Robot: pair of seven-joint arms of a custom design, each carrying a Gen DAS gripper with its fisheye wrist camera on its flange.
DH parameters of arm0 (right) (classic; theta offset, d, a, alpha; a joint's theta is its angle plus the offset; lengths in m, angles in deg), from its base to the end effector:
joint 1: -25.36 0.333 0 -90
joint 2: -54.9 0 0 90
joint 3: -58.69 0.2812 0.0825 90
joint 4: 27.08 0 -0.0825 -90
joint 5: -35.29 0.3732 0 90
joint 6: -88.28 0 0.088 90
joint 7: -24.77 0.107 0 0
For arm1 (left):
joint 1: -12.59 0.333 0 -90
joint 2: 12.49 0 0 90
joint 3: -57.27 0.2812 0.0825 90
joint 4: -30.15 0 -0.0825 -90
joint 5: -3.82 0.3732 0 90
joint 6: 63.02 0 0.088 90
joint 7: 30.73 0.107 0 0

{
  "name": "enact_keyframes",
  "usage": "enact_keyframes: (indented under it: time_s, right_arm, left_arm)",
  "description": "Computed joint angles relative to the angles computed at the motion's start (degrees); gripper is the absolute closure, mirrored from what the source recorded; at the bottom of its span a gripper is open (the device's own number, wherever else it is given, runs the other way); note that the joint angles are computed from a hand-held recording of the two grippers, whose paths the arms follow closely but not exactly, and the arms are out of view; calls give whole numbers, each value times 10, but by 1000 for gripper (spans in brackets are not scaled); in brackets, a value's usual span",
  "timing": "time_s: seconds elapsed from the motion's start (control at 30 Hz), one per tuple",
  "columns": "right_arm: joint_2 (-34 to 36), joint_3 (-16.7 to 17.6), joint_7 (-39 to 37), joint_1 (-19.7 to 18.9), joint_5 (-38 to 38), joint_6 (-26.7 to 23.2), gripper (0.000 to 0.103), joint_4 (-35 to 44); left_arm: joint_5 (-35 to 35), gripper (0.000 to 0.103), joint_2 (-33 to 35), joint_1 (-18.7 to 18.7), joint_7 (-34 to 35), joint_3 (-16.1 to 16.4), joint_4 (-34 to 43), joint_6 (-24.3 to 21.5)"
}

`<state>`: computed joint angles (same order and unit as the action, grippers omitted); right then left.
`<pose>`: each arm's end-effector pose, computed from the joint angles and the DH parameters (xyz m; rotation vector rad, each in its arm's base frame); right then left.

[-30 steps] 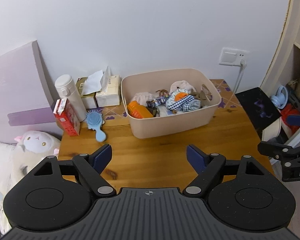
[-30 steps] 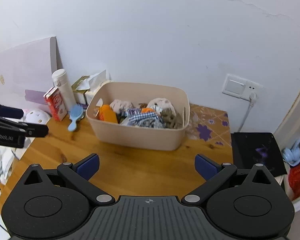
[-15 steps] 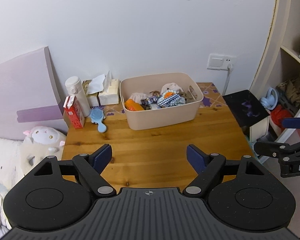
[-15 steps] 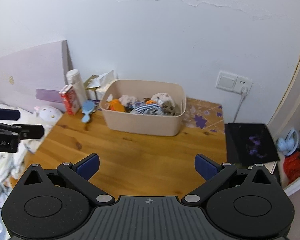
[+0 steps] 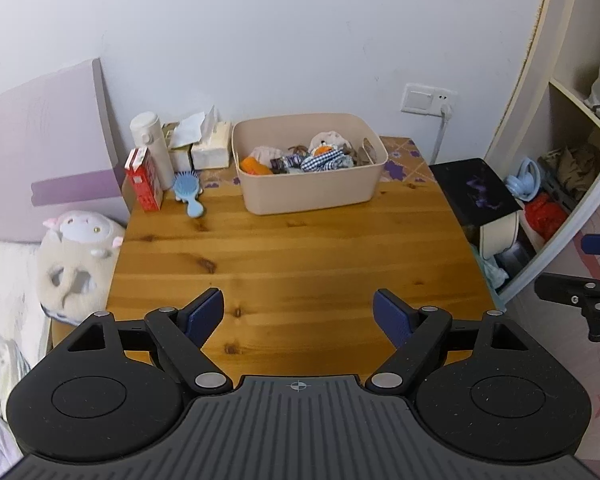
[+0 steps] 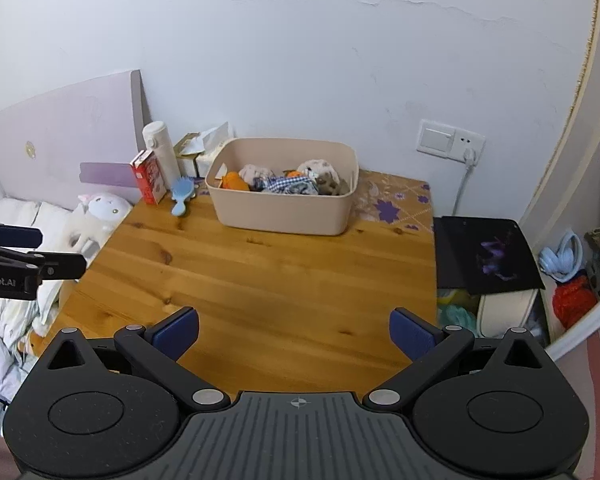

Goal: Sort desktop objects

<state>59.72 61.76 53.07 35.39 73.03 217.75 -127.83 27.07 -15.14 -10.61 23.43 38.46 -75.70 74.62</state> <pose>0.5933 0.1538 0.5289 -2.3357 0.7055 -0.2107 0.4346 -0.3922 0.5735 -1.5202 2.1273 -0.7431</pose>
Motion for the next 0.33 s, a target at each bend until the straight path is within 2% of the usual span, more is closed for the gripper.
enact_keyframes:
  time_s: [0.33]
  right_arm:
    - [-9,-6,33,-2,-26,10,0,-15]
  left_arm:
    - [-26,19,-7,7,17,4,-4,-2]
